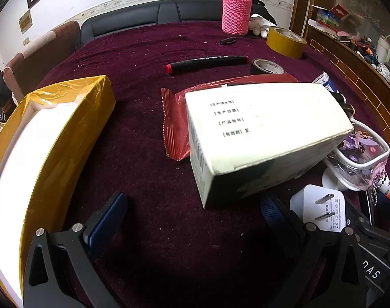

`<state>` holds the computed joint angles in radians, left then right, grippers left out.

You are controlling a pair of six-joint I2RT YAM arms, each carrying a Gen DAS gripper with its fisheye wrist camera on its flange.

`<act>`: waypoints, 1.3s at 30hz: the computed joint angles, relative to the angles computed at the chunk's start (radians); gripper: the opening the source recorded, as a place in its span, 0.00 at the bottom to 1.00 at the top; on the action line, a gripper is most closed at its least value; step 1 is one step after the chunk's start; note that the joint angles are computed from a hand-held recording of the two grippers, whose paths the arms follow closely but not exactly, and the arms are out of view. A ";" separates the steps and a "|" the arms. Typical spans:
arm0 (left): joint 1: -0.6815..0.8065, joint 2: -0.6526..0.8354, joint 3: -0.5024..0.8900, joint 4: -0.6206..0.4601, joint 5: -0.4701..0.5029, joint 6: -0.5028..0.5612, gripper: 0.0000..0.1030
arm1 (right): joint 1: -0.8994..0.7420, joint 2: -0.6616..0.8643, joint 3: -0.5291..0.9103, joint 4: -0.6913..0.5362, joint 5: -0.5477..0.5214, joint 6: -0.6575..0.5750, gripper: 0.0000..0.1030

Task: Organize objects
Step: 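Grasp the white medicine box with the left gripper while the right gripper grasps a black marker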

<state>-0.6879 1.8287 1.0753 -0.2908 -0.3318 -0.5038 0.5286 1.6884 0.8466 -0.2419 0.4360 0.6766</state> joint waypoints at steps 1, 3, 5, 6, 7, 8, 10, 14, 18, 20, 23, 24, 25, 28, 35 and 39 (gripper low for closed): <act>-0.001 0.000 0.001 0.000 0.000 0.000 1.00 | 0.000 0.000 0.000 0.000 0.000 0.000 1.00; -0.001 -0.002 -0.001 -0.001 0.000 0.000 1.00 | -0.005 -0.002 0.004 -0.008 -0.013 -0.016 1.00; 0.000 -0.002 0.003 -0.005 0.005 0.005 1.00 | -0.016 -0.001 0.019 -0.035 -0.040 -0.029 1.00; 0.003 -0.004 0.002 -0.008 0.014 0.015 1.00 | -0.025 0.018 0.017 -0.021 -0.052 -0.036 1.00; 0.008 -0.008 0.000 -0.009 0.028 0.029 1.00 | -0.030 0.013 0.029 -0.040 -0.058 -0.042 1.00; 0.016 -0.018 -0.008 -0.008 0.051 0.051 1.00 | -0.028 0.011 0.034 -0.051 -0.061 -0.043 1.00; 0.029 -0.076 -0.055 -0.006 0.099 0.075 0.94 | -0.025 -0.001 0.027 -0.060 -0.071 -0.053 1.00; 0.070 -0.302 -0.194 0.045 0.167 0.149 0.93 | 0.002 -0.049 -0.021 -0.052 -0.065 -0.065 1.00; 0.094 -0.448 -0.228 0.037 0.134 0.306 0.93 | 0.014 -0.072 -0.042 -0.053 -0.069 -0.065 1.00; 0.118 -0.475 -0.229 0.039 0.169 0.354 0.93 | 0.036 -0.127 -0.095 -0.010 -0.067 -0.067 0.98; 0.131 -0.452 -0.216 0.094 0.208 0.457 0.93 | 0.064 -0.280 -0.215 0.124 0.017 -0.066 0.99; 0.115 -0.431 -0.209 0.124 0.198 0.498 0.93 | 0.061 -0.308 -0.236 0.156 0.033 -0.076 0.99; 0.099 -0.395 -0.190 0.143 0.177 0.533 0.93 | 0.052 -0.325 -0.248 0.183 0.051 -0.095 0.99; 0.064 -0.274 -0.094 0.122 0.171 0.621 0.93 | 0.010 -0.312 -0.264 0.238 0.046 -0.109 0.99; 0.013 -0.116 0.074 0.017 0.168 0.801 0.93 | -0.167 -0.356 -0.349 0.325 -0.196 -0.027 0.99; -0.004 -0.054 0.142 -0.074 0.177 0.848 0.67 | -0.178 -0.368 -0.361 0.336 -0.213 -0.010 0.99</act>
<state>-0.6917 1.7744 1.2173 -0.3649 -0.1545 0.3444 0.3504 1.3202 0.4853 0.0945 0.2227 0.6665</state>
